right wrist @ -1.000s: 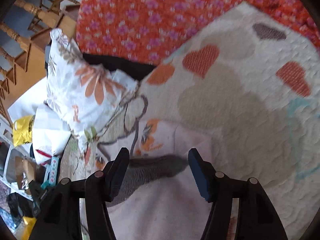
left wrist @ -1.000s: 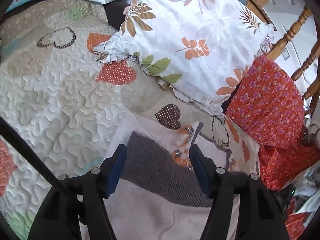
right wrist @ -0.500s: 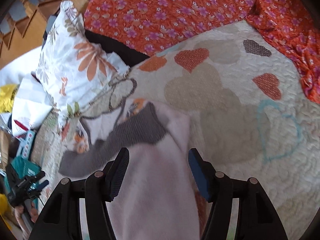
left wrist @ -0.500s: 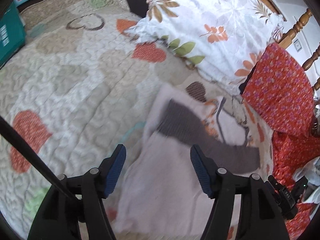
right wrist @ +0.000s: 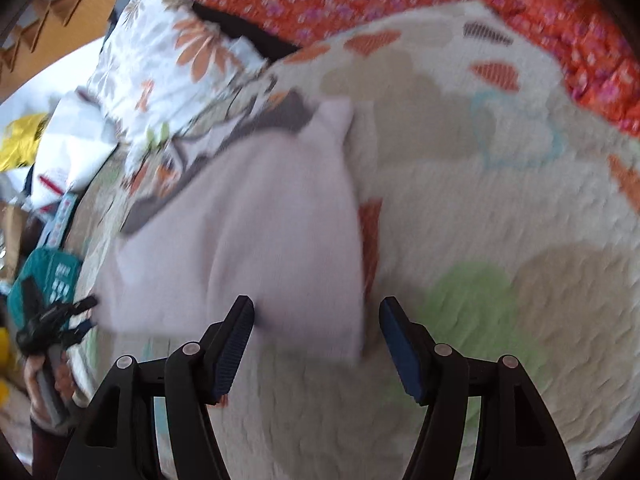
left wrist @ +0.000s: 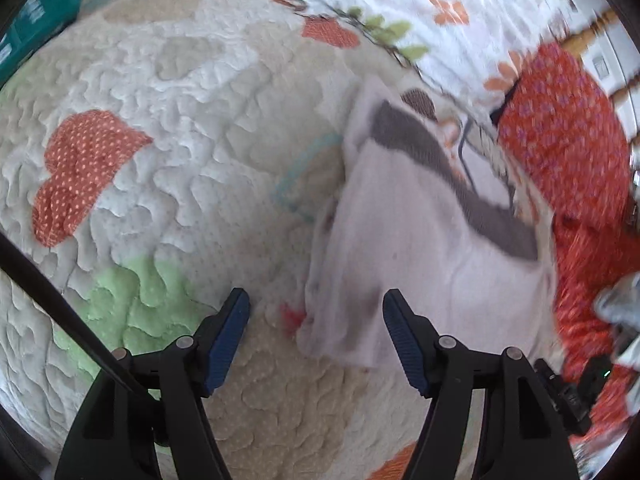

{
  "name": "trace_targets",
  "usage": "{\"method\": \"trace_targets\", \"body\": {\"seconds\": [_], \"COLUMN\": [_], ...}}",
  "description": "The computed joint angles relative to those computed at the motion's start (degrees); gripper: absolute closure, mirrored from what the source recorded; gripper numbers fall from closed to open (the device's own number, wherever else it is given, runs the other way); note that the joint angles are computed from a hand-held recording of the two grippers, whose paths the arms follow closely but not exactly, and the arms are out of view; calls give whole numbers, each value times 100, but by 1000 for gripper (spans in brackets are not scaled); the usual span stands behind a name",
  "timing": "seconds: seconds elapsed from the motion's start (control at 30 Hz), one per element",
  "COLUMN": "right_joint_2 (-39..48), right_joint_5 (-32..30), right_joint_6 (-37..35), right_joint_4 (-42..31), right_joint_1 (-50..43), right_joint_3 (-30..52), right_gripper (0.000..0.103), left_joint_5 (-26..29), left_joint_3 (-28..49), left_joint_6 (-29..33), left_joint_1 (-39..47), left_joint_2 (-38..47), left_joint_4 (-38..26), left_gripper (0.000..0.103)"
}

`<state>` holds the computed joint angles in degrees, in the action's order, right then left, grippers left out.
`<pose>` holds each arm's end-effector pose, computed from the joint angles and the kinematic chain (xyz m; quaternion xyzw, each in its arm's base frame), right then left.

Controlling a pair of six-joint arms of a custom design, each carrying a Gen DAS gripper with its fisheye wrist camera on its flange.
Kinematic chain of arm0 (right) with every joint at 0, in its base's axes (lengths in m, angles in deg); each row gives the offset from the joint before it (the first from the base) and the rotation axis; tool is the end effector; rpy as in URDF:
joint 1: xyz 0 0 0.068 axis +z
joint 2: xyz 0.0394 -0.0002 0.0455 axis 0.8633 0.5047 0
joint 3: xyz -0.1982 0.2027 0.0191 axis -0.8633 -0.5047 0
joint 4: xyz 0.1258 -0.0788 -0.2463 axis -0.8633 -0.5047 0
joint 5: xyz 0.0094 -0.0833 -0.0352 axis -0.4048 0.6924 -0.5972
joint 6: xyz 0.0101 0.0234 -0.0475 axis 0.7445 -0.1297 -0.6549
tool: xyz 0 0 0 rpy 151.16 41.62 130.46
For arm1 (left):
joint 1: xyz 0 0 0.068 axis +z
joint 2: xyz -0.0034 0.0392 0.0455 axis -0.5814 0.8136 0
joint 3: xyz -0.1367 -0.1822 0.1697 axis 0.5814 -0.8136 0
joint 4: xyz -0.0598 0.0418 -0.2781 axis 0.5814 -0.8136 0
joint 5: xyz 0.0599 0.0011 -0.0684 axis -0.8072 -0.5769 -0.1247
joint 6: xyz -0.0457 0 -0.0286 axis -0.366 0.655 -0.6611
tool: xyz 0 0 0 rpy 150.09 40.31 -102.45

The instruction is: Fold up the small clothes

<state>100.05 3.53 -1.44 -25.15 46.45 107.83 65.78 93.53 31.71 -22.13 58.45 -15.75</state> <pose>0.2817 -0.0470 0.0563 -0.0250 0.9491 0.2302 0.2137 0.2351 0.0450 0.0491 -0.2291 0.9350 -0.1580 0.2200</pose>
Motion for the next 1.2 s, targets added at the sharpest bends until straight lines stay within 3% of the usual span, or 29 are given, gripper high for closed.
{"method": "trace_targets", "body": {"seconds": [0.03, 0.07, 0.1, 0.2, 0.33, 0.5, 0.53, 0.8, 0.87, 0.93, 1.2], "right_joint_2": [-7, 10, 52, -415, -1039, -643, -592, -1026, -1065, -1040, -1399], "right_joint_5": [22, 49, 10, 442, 1091, 1918, 1990, 1594, 1389, 1270, 1580], "right_joint_6": [-121, -166, -194, -157, -182, -406, -367, 233, 477, 733, 762], "right_joint_4": [96, 72, -60, -3, 34, -255, -207, -288, -329, -389, 156], "right_joint_1": [48, 79, 52, -20, -118, 269, 273, -131, -210, -227, 695], "right_joint_3": [-92, -81, 2, -90, -125, 134, 137, 255, 321, 377, -154], "right_gripper": [49, 85, 91, 92, 93, 87, 81, 52, 45, 43, 43], "left_joint_5": [-215, -509, -722, -1087, -1111, -1169, -1162, -1130, -919, -627, -415], "left_joint_3": [-3, 30, 52, 90, 160, 237, 247, 499, 460, 390, 22], "left_joint_6": [52, 111, 132, 16, -37, -90, -107, -382, -494, -673, -1077], "left_joint_1": [-158, -373, -520, -762, -756, -807, -808, -821, -637, -305, 356], "left_joint_2": [-13, -9, 6, 38, 95, 134, 136, 234, 119, -69, -1382], "left_joint_4": [16, -30, -52, -86, -119, -198, -213, -472, -414, -329, -447], "left_gripper": [35, 35, 35, 35, 35, 33, 32, 27, 34, 38, 38]}}
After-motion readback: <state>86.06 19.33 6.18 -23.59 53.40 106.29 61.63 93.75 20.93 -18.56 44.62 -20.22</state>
